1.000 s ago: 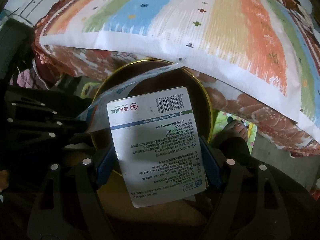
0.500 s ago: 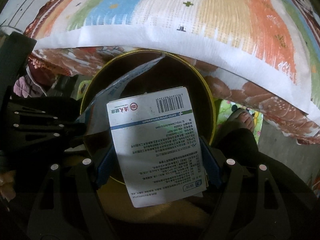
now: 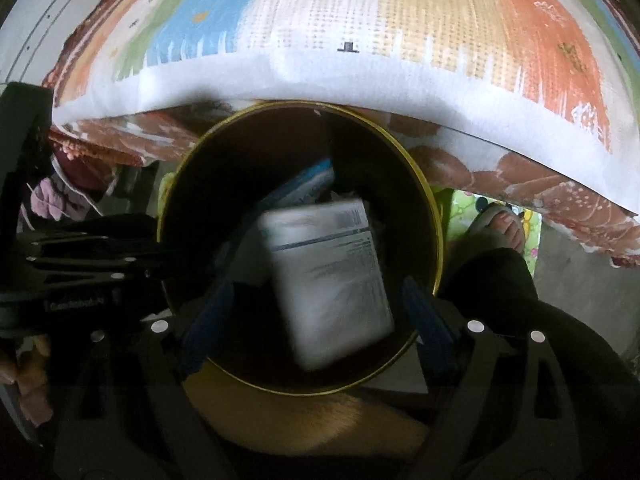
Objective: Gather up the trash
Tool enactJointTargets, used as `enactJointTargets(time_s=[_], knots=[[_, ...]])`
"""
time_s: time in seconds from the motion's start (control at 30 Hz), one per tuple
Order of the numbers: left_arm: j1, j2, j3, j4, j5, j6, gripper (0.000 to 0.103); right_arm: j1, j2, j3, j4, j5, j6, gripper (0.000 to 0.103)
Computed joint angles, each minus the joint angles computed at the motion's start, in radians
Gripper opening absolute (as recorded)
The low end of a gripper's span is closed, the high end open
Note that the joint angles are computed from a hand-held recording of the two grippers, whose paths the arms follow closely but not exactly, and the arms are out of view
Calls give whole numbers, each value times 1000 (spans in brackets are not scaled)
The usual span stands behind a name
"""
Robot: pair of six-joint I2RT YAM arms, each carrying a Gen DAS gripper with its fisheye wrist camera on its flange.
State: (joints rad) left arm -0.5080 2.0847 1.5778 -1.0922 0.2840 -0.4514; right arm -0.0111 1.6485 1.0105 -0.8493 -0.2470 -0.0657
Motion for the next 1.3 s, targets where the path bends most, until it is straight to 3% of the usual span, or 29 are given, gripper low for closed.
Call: enactJointTargets(time_s=[0.23,0.33,0.53,0.8,0.97,1.3], knots=[[-6,-115,-54,47,-7,-1,40,-10,-110,-35,-8,2,-9,83],[-31,-212,-93,84,-61,18,45,-18,-202,-59,-6,1,-21,84],[-77,-399,-202,161,-132,30,61,-67,-381,-79,-30,-20,-54,90],[-167,-631,-373,260,-287,26,97,-178,-609,-135,-102,-106,-136,94],[-226,-738,-461,324,-392,29,97,-233,-772,-176,-139,-151,-210,94],[-254,-806,-521,369,-422,18,97,-255,-879,-199,-166,-207,-249,94]])
